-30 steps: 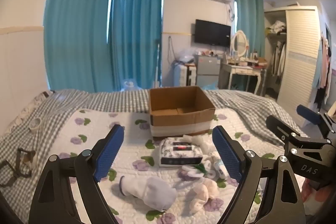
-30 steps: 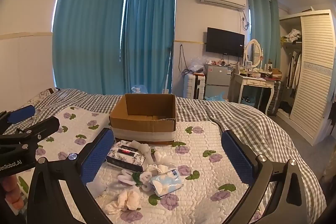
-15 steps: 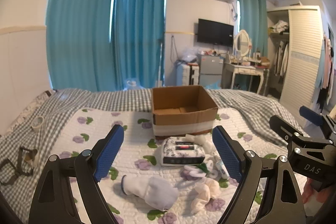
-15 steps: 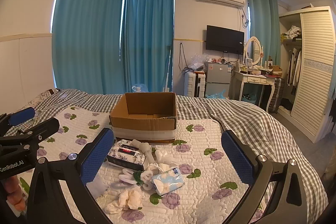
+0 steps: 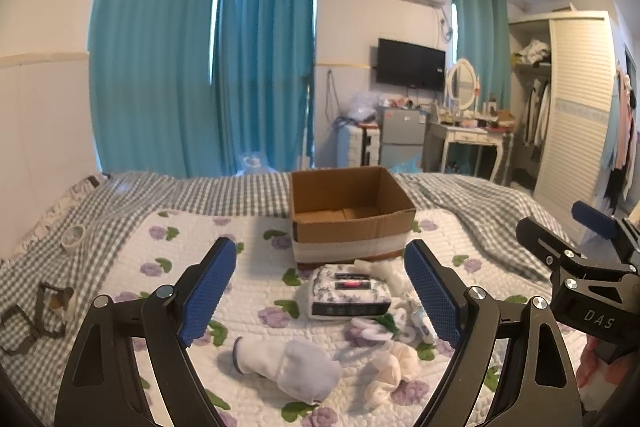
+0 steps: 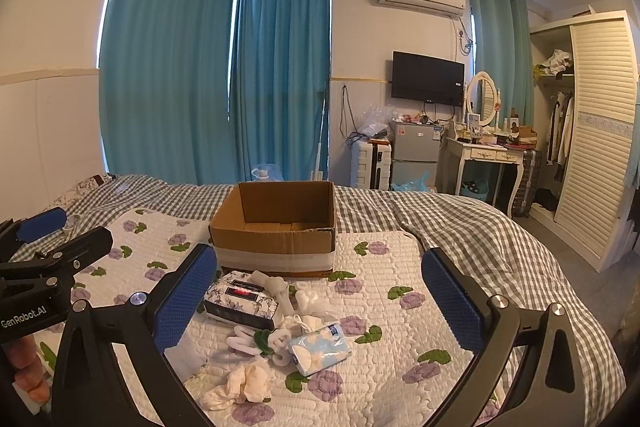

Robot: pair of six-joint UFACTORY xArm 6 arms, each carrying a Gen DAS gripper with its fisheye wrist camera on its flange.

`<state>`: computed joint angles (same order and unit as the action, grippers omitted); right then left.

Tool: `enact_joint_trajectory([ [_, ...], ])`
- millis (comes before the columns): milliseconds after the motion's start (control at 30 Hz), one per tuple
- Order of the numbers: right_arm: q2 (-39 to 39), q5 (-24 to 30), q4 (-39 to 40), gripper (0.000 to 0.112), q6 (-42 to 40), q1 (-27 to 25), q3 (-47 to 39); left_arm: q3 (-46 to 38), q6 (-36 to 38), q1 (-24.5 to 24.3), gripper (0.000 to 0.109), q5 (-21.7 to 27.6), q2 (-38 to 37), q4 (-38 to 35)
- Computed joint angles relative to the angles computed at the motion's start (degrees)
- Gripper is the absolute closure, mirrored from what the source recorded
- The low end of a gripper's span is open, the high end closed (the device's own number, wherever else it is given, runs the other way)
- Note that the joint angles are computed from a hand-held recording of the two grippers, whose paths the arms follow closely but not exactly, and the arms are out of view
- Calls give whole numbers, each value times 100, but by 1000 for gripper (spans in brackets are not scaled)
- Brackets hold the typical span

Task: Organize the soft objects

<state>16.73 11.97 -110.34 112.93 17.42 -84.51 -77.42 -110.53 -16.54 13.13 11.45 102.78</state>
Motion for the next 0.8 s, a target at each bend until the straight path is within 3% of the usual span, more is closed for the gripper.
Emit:
enact_joint_trajectory([
  [800,36,-12,62,9,-74,-2,-25,-5,69,24,21,-34,-2,-75],
])
